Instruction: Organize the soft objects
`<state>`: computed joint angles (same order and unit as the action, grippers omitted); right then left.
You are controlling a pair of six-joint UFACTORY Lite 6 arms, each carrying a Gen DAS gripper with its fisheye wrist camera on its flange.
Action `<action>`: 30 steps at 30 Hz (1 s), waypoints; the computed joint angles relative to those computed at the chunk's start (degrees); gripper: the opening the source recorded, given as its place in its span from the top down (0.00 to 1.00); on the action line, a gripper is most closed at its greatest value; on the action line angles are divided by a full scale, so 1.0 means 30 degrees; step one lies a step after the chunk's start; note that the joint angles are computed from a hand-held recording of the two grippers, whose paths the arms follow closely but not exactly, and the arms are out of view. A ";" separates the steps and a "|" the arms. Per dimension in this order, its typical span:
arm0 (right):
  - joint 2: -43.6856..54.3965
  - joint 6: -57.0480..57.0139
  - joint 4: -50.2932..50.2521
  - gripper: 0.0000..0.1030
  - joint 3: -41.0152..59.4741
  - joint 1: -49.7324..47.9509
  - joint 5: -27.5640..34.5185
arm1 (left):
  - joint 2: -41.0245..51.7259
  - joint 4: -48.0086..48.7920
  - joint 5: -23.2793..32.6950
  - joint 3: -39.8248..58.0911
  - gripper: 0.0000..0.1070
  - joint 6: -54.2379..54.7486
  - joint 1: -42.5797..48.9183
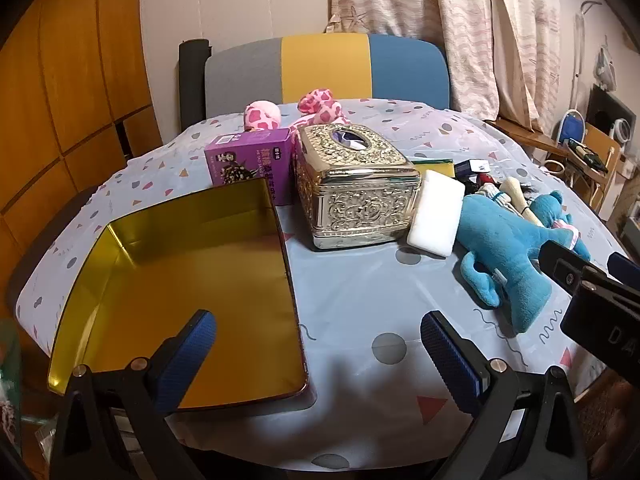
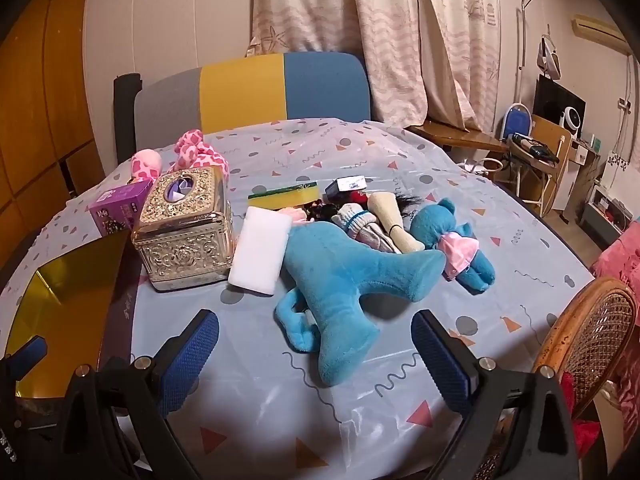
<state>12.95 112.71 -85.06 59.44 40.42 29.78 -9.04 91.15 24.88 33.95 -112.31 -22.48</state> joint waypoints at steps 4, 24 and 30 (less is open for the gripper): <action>0.0209 -0.0042 -0.0047 0.04 0.0161 -0.0052 -0.0116 | -0.0086 0.0017 -0.0198 -0.0061 0.04 0.0044 0.0327; 0.1359 -0.0163 -0.0267 0.04 0.0938 -0.0512 -0.1077 | 0.0212 -0.0218 -0.0910 0.0077 0.04 0.0574 0.1274; 0.1607 -0.0525 0.0030 0.04 0.1153 -0.0742 -0.1310 | 0.0342 -0.0485 -0.0901 0.0185 0.04 0.0838 0.1270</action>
